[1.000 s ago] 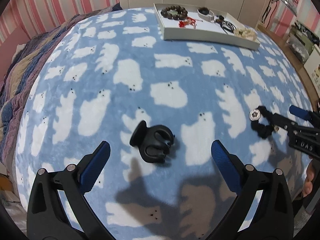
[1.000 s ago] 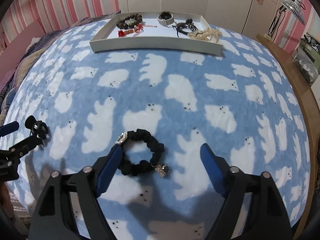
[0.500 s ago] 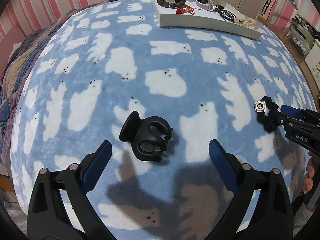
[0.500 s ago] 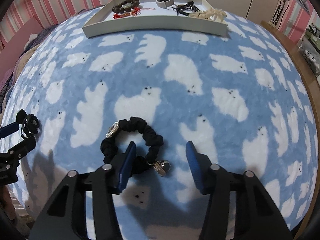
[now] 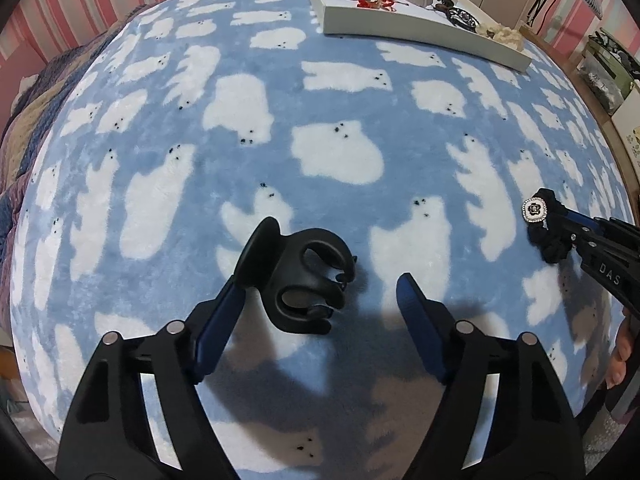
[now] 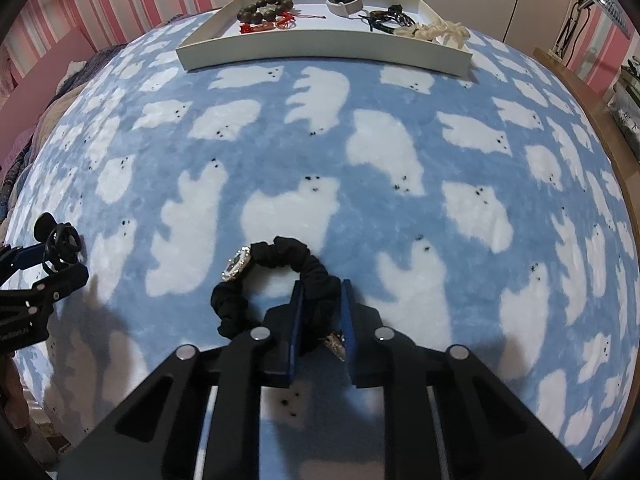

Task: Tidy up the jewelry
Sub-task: 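Close the left tool on the claw clip while the right tool grasps the black scrunchie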

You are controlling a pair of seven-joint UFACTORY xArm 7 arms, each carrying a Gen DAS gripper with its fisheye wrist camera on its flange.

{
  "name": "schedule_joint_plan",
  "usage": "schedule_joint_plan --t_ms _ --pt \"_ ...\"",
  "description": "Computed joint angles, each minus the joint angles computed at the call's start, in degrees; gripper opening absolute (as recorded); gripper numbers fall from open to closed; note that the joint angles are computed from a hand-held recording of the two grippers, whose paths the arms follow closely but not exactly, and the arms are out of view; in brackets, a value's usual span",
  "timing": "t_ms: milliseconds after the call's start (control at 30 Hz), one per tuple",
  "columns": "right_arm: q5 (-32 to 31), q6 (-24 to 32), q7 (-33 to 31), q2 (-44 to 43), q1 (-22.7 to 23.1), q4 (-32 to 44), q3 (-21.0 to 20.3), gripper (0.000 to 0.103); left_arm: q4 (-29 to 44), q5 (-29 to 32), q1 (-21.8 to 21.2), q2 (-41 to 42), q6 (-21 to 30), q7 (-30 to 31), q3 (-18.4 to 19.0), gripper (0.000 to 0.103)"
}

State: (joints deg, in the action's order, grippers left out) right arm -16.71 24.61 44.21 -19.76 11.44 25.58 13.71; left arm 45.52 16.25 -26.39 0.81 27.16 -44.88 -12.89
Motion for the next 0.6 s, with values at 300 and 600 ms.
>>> schedule_joint_plan --t_ms 300,600 --pt "-1.6 -0.2 0.4 0.4 -0.5 0.3 0.6 0.014 0.2 2.5 0.0 -0.2 0.6 -1.4 0.1 0.06" --pt "-2.9 -0.4 1.1 -0.1 -0.7 0.2 0.8 0.01 -0.2 1.6 0.2 -0.8 -0.3 0.0 0.0 0.054"
